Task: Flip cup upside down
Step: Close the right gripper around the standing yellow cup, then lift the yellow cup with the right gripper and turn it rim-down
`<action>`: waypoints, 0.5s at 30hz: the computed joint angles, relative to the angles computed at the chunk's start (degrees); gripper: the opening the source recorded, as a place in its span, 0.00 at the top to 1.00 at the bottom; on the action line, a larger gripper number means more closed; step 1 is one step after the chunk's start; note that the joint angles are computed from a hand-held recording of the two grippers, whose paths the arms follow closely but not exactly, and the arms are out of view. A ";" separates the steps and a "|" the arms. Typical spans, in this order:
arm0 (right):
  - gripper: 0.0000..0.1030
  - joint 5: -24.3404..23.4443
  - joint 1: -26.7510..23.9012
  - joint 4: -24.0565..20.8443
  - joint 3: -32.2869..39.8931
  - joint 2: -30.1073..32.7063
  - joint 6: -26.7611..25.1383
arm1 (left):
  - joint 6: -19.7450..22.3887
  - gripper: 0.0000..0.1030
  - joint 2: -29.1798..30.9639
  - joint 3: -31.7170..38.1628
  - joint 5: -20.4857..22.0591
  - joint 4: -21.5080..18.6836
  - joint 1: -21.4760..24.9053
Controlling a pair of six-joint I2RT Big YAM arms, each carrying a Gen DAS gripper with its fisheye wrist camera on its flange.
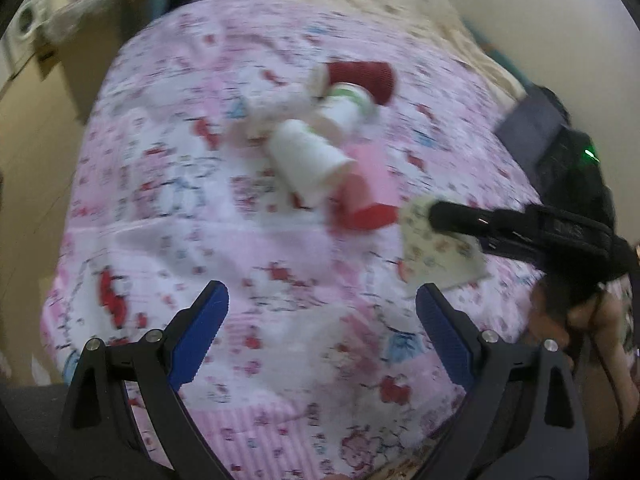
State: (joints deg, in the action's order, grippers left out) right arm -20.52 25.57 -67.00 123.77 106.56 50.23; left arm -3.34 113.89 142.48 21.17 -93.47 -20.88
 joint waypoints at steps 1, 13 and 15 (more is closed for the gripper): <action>0.42 0.10 -0.17 1.68 -2.10 -1.16 0.01 | 0.44 0.10 -0.26 -0.36 0.56 0.42 -0.45; 0.42 -2.54 1.89 6.71 -6.88 -1.83 -1.20 | 5.58 0.08 -0.27 -1.90 -0.34 -0.80 -3.03; 0.42 -1.41 2.19 4.66 -5.22 -1.22 -3.21 | 5.21 0.08 -0.31 -2.42 -2.89 -0.72 -3.02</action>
State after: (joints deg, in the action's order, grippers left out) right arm -21.94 27.75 -62.34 118.55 105.34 47.02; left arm 1.87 113.58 140.06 18.28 -94.19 -23.90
